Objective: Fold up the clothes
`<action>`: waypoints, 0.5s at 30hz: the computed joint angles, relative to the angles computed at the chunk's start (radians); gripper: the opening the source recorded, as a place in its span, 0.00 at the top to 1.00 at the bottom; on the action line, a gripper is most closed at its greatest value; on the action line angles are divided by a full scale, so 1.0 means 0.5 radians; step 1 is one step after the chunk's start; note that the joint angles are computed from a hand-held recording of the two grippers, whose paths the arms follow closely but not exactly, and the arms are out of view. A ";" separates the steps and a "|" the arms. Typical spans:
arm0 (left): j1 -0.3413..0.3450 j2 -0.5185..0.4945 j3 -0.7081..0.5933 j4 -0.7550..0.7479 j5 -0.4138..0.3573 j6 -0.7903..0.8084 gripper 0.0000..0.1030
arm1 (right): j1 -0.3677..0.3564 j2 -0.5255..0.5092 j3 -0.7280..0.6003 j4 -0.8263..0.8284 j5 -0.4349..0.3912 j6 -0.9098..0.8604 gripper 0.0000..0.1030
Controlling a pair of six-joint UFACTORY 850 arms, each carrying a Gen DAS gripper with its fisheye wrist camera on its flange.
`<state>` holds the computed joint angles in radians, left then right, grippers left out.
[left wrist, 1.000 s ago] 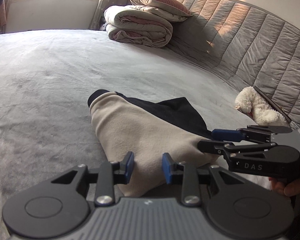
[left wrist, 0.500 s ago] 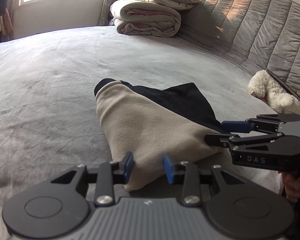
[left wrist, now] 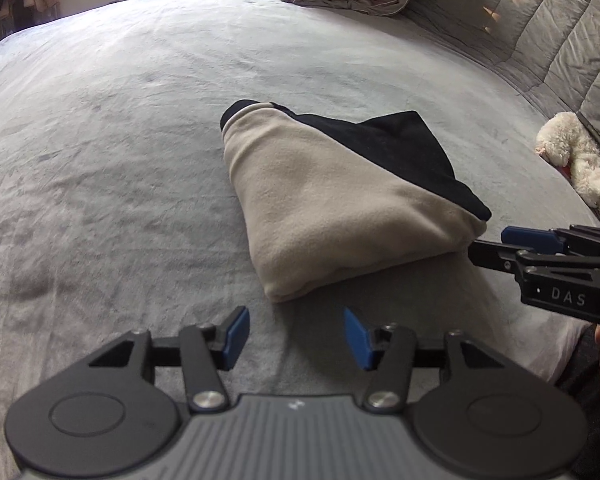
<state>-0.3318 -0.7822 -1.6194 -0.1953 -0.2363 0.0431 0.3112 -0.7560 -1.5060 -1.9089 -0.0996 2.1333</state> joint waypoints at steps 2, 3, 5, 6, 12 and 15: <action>-0.006 0.003 -0.011 0.082 -0.038 -0.109 0.38 | -0.013 0.019 0.013 0.017 0.039 0.032 0.45; -0.008 0.005 -0.015 0.088 -0.052 -0.129 0.37 | -0.020 0.028 0.018 0.006 0.056 0.056 0.44; -0.006 0.005 -0.023 0.047 -0.074 -0.113 0.31 | -0.029 0.046 0.029 -0.003 0.091 0.092 0.38; -0.005 0.006 -0.024 0.038 -0.082 -0.114 0.30 | -0.033 0.052 0.031 0.002 0.107 0.096 0.36; 0.005 0.013 -0.036 -0.031 -0.107 -0.091 0.26 | -0.032 0.075 0.029 0.102 0.134 0.006 0.34; 0.030 0.015 -0.038 -0.218 -0.094 0.058 0.26 | -0.034 0.066 0.001 -0.235 0.126 0.329 0.34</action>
<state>-0.3165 -0.7750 -1.6384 -0.3041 -0.2835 0.0719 0.2940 -0.7232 -1.5054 -2.0262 -0.0367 2.2977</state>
